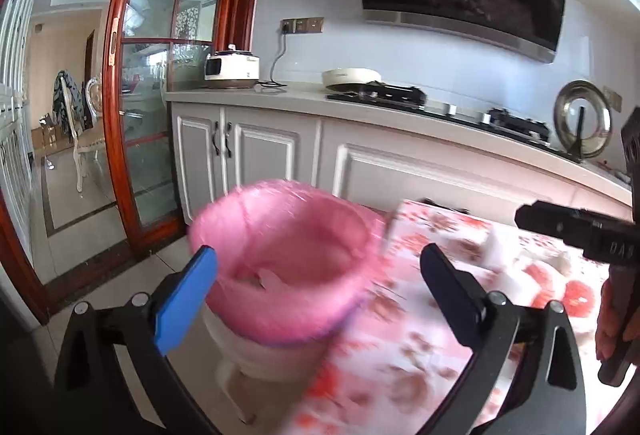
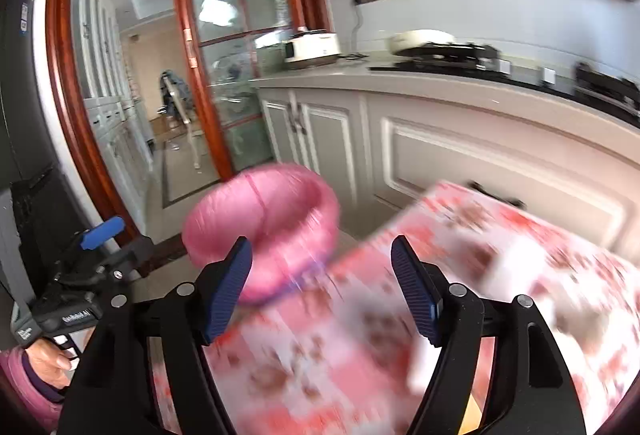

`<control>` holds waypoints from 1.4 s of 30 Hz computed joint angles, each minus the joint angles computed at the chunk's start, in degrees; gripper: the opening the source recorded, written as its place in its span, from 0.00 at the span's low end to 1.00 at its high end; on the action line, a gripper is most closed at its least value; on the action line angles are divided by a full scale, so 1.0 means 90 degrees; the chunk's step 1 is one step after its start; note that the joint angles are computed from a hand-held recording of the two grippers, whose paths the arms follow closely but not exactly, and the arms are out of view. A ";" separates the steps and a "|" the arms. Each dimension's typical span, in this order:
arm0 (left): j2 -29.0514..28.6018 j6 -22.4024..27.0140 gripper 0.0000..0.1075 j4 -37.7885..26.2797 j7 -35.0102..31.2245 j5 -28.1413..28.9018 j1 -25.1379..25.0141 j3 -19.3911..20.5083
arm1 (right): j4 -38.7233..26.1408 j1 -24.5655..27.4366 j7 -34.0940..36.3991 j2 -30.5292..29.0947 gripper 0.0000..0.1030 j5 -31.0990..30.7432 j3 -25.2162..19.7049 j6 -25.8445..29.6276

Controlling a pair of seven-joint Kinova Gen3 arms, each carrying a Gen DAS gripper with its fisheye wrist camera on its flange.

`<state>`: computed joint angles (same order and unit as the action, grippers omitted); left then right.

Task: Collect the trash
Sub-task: 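Grasp the paper cup with the left tool while the right tool grasps another tissue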

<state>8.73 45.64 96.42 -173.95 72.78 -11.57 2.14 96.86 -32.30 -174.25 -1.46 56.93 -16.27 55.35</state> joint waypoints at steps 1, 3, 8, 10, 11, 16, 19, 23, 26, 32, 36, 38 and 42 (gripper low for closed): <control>-0.0244 -0.0043 0.91 0.0280 0.0090 -0.0075 0.0032 -0.0008 | 0.0142 -0.0052 -0.0200 -0.0110 0.67 0.0043 -0.0177 0.0259; -0.0622 0.0023 0.91 0.0710 0.0264 -0.0237 0.0125 -0.0086 | 0.0473 0.0080 -0.0575 -0.0378 0.67 0.0050 -0.0766 0.0777; -0.1364 0.0314 0.91 0.1581 0.0245 -0.0476 0.0427 -0.0384 | 0.1005 -0.0057 -0.1554 -0.0737 0.69 -0.0062 -0.1763 0.2071; -0.1513 0.0608 0.91 0.1723 0.0416 -0.0706 0.0541 -0.0519 | 0.1126 -0.0523 -0.1923 -0.0753 0.69 -0.0089 -0.1775 0.2579; -0.1598 0.0668 0.91 0.1821 0.0462 -0.0786 0.0591 -0.0554 | 0.1198 -0.0818 -0.2152 -0.0766 0.69 -0.0120 -0.1732 0.2827; -0.1979 0.0394 0.91 0.2371 0.0552 -0.1095 0.0966 -0.0546 | 0.1479 -0.1428 -0.3275 -0.0740 0.69 -0.0436 -0.2111 0.3750; -0.2138 0.0109 0.91 0.2683 0.0672 -0.1111 0.1216 -0.0529 | 0.1563 -0.1742 -0.3700 -0.0616 0.69 -0.0590 -0.2188 0.4135; -0.2215 -0.0613 0.91 0.3040 0.0614 -0.1056 0.1577 -0.0367 | 0.1770 -0.2067 -0.4100 -0.0606 0.69 -0.0839 -0.2103 0.4309; -0.2113 -0.0982 0.91 0.3129 0.0829 -0.1281 0.1798 -0.0266 | 0.1955 -0.2156 -0.4335 -0.0682 0.69 -0.0968 -0.2006 0.4223; -0.1940 -0.1581 0.86 0.3318 0.0843 -0.1442 0.2170 -0.0229 | 0.2218 -0.2047 -0.4366 -0.0818 0.69 -0.0919 -0.1865 0.3822; -0.1694 -0.1273 0.67 0.3279 0.0612 -0.1324 0.2155 -0.0376 | 0.2252 -0.1892 -0.4028 -0.0816 0.69 -0.0698 -0.1710 0.3311; -0.1698 -0.1293 0.48 0.3298 0.0446 -0.1254 0.2110 -0.0328 | 0.2284 -0.1780 -0.3913 -0.0846 0.69 -0.0643 -0.1622 0.3016; -0.1645 -0.1130 0.37 0.3250 0.0244 -0.1052 0.1943 -0.0390 | 0.2309 -0.1538 -0.3765 -0.0823 0.68 -0.0580 -0.1523 0.2607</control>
<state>-6.08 35.47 125.67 -171.75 63.31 5.92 -1.37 117.64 -46.14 -208.14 -8.86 51.72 -29.97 78.82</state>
